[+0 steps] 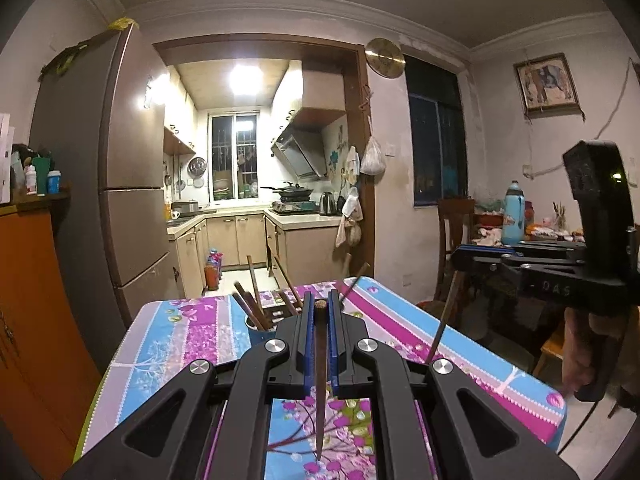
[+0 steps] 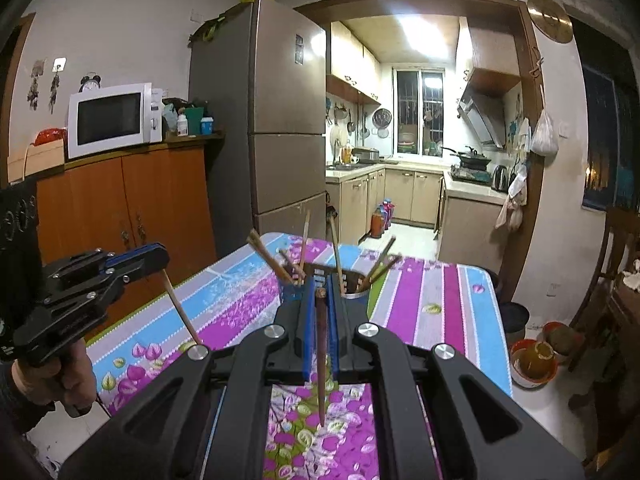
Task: Organize utensils
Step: 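Lift both chopsticks upright and carry them above the blue mesh holder, then lower the chopsticks into the holder and open both tools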
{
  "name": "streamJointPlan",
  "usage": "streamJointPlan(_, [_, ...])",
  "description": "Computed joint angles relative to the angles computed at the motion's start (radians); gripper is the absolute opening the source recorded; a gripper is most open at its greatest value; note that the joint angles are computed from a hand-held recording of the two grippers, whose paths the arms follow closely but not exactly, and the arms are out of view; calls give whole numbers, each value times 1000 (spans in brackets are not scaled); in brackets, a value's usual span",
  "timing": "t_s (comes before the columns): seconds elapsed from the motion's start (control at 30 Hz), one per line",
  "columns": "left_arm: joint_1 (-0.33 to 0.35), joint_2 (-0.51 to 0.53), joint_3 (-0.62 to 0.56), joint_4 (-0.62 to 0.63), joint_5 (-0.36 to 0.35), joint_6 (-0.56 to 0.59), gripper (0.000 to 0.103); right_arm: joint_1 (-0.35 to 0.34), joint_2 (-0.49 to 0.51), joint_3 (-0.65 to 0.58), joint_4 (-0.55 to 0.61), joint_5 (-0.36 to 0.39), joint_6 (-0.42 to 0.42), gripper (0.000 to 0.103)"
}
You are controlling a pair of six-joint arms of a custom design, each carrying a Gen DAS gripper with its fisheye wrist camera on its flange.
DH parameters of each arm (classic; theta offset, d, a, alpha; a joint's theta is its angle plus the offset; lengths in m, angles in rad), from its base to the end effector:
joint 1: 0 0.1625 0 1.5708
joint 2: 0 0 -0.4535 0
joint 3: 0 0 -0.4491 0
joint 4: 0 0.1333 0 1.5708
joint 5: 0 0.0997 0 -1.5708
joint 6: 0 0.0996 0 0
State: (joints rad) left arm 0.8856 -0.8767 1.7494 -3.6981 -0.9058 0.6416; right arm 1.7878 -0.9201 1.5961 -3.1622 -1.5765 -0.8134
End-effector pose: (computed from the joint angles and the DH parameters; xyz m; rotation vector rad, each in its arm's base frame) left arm -0.2822 -0.6531 0.2374 0.8711 1.9608 -1.5242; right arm 0.2943 -0.7183 0.2607 1.2794 -2.2670 1.2235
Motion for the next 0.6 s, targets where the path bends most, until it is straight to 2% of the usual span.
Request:
streamJointPlan(0.33, [-3, 21, -154, 73, 8, 21, 8, 34, 46, -127, 73, -1, 16, 5])
streamJointPlan(0.6, [-12, 53, -313, 138, 0, 42, 8, 63, 119, -301, 156, -17, 41, 5])
